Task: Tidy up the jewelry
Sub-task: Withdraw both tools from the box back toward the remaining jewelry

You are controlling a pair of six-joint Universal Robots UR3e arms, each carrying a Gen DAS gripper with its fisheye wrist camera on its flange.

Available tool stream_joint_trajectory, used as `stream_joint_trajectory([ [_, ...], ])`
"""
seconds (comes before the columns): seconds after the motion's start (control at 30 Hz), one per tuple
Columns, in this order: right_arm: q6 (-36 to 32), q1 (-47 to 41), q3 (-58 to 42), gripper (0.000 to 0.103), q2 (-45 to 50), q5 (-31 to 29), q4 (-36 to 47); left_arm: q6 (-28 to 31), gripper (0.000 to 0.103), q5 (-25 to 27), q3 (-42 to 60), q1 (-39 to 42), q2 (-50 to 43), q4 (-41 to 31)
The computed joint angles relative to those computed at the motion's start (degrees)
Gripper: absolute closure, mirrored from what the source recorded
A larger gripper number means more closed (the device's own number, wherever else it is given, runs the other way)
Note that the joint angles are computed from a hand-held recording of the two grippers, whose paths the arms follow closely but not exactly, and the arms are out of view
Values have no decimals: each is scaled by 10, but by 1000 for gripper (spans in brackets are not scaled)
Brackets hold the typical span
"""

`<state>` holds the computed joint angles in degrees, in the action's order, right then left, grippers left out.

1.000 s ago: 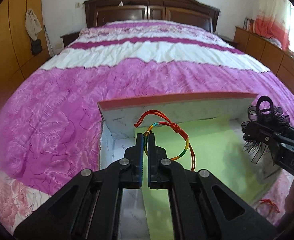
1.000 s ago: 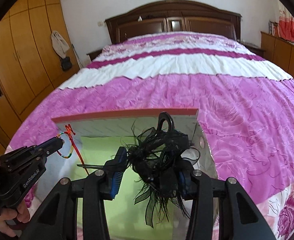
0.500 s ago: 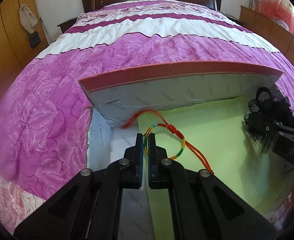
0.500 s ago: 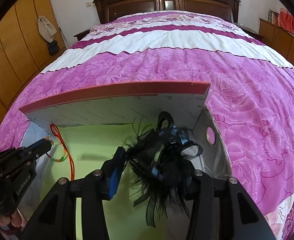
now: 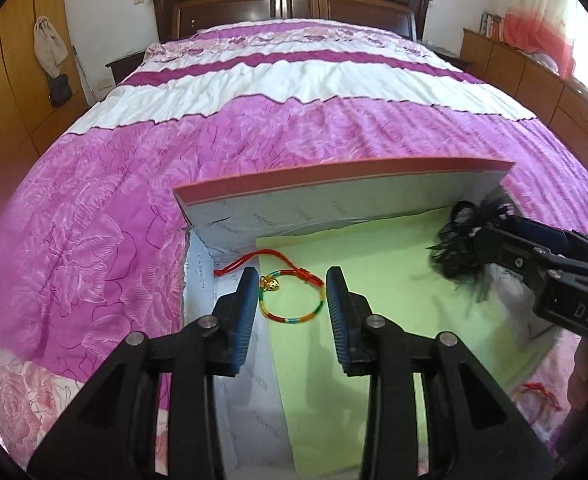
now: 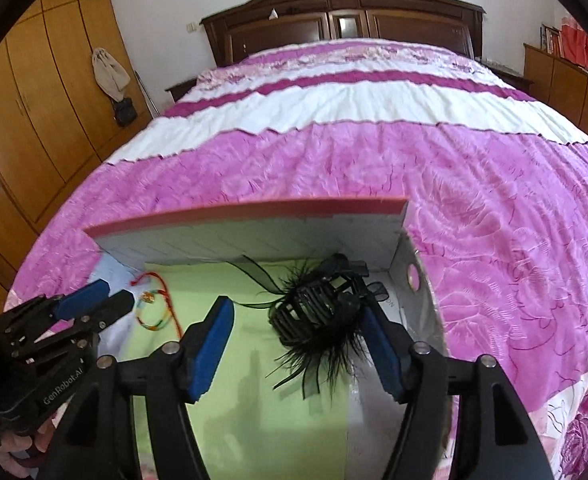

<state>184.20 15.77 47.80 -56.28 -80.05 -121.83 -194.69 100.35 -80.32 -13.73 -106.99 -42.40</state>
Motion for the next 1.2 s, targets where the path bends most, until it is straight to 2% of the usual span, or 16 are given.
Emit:
stream_joint_trajectory([
  [0.3,12,-17,137,35,-133,35,-49,-13,74,-1,-47,-20,87,-8],
  [0.53,13,-37,241,35,-246,58,-53,-30,72,2,-89,-34,154,-25],
  [0.9,-14,-62,385,34,-408,72,-24,-56,70,16,-151,-71,235,-49],
  [1.2,-26,-82,487,34,-476,68,-3,-78,69,11,-201,-87,269,-66],
])
